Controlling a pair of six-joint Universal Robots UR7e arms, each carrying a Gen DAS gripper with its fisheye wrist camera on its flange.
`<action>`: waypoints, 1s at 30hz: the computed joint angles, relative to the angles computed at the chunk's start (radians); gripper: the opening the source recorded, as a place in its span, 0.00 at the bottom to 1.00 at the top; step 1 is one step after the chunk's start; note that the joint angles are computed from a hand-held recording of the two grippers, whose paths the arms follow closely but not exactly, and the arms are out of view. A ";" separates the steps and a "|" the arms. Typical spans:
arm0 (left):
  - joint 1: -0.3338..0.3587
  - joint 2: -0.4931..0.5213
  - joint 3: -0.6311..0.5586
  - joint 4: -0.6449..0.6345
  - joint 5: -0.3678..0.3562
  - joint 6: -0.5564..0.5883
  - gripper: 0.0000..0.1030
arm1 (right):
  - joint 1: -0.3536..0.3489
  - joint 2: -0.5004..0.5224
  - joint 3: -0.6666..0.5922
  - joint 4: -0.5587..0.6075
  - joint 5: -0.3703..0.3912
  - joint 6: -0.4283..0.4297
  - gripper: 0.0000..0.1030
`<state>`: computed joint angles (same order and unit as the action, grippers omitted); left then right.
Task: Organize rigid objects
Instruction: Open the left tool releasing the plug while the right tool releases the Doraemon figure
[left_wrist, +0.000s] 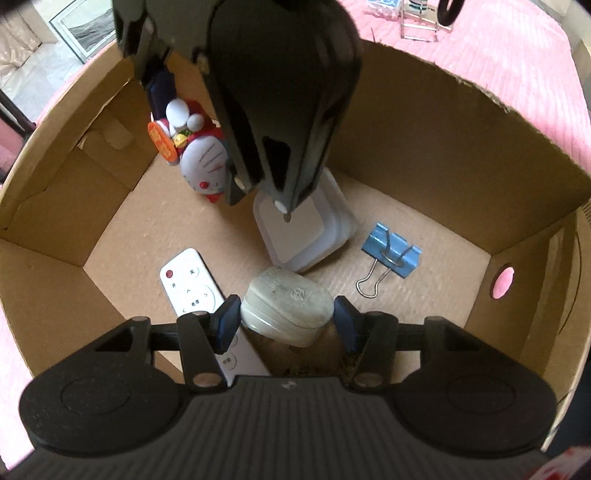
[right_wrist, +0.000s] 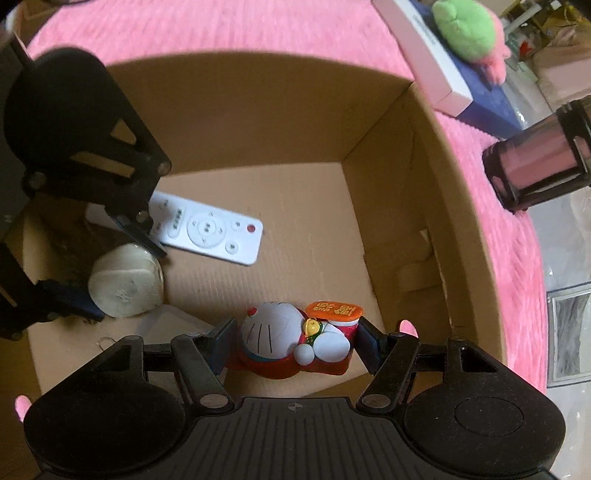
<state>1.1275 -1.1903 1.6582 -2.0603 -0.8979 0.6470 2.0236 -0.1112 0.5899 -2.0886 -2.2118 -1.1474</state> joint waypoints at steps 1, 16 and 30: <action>0.000 0.003 -0.002 0.007 0.005 -0.001 0.48 | 0.000 0.002 -0.001 0.004 -0.002 -0.004 0.62; -0.008 -0.003 0.013 0.002 0.030 -0.012 0.48 | -0.005 0.025 -0.020 0.001 -0.023 -0.012 0.62; -0.028 -0.032 0.045 -0.052 0.017 -0.027 0.53 | 0.007 -0.026 0.080 -0.120 -0.010 -0.072 0.62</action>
